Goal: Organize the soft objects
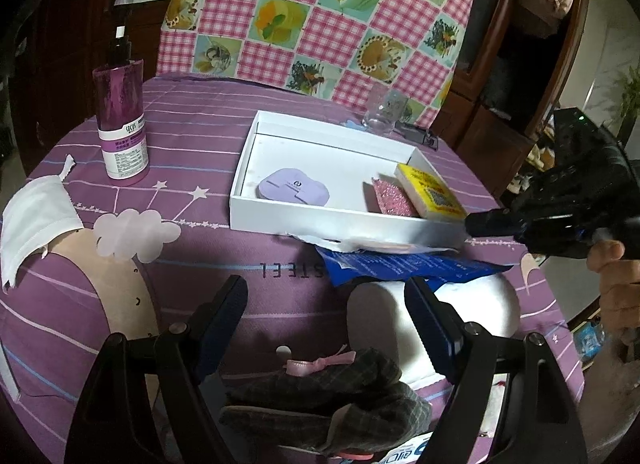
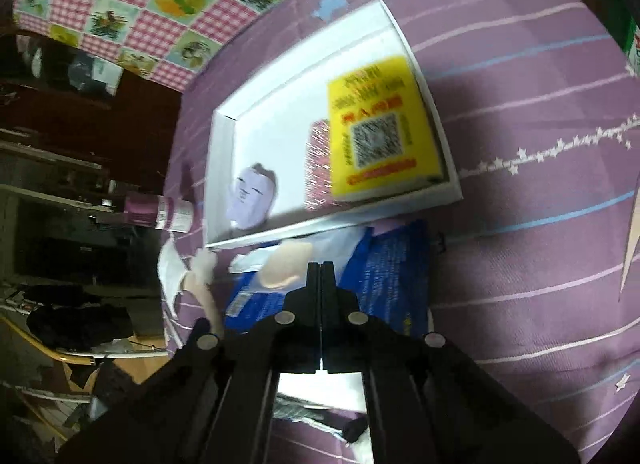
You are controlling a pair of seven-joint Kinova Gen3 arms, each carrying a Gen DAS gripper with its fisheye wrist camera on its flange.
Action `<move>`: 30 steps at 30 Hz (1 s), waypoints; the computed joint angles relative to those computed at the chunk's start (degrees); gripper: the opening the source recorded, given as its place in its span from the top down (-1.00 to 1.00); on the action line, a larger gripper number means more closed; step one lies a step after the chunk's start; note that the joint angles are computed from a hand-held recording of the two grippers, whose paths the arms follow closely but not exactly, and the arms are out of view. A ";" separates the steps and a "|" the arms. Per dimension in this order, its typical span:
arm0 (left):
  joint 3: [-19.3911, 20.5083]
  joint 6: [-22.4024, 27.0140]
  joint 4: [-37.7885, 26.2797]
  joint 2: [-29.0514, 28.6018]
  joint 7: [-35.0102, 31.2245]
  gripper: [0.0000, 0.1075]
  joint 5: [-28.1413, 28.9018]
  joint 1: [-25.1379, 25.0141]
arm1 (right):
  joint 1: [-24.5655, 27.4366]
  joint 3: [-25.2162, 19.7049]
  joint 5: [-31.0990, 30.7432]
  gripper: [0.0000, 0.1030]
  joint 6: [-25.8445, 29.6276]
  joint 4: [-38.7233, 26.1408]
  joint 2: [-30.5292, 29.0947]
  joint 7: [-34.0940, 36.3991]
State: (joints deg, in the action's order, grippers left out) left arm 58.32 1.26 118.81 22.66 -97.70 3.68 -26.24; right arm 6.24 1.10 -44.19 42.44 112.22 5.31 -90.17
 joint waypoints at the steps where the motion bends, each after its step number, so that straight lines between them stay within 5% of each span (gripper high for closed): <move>1: 0.76 -0.42 0.23 0.25 -0.02 -0.50 -0.01 -0.69 | 0.04 -0.02 -0.06 0.99 0.21 -0.10 -0.64 0.28; 9: 2.64 -0.93 0.53 0.68 1.60 -0.50 -1.39 -2.66 | 0.30 1.47 -3.33 0.99 0.18 1.20 -2.78 3.42; 12: 8.31 1.44 0.01 3.15 1.31 -0.50 -1.55 -8.41 | 0.12 1.44 -2.35 0.98 -2.77 2.98 -3.91 4.64; 15: 10.38 8.28 -3.60 5.90 -1.09 -0.50 1.44 -11.24 | -2.78 2.44 4.50 0.60 -3.98 2.28 -3.46 2.52; 17: 7.02 12.94 -7.08 5.57 -1.23 -0.34 3.92 -9.04 | -3.22 2.14 6.85 -0.04 -4.06 1.31 -2.22 2.19; 18: 4.37 15.27 -9.06 5.03 -0.73 -0.20 4.73 -7.05 | -1.85 0.74 6.63 -0.10 -3.87 0.88 -1.59 2.95; 22: -4.87 24.59 -17.29 6.31 4.67 0.04 3.22 1.60 | 0.97 -1.56 4.27 -0.11 1.71 -3.78 3.69 6.30; 27: -11.38 36.24 -28.29 12.30 10.20 0.04 1.35 10.14 | -4.68 -1.45 13.63 -0.11 2.89 -9.04 8.43 -0.53; 30: -19.19 42.79 -34.54 14.18 9.86 0.04 4.21 17.15 | -6.03 -2.73 18.21 -0.11 3.60 -11.09 10.68 -3.87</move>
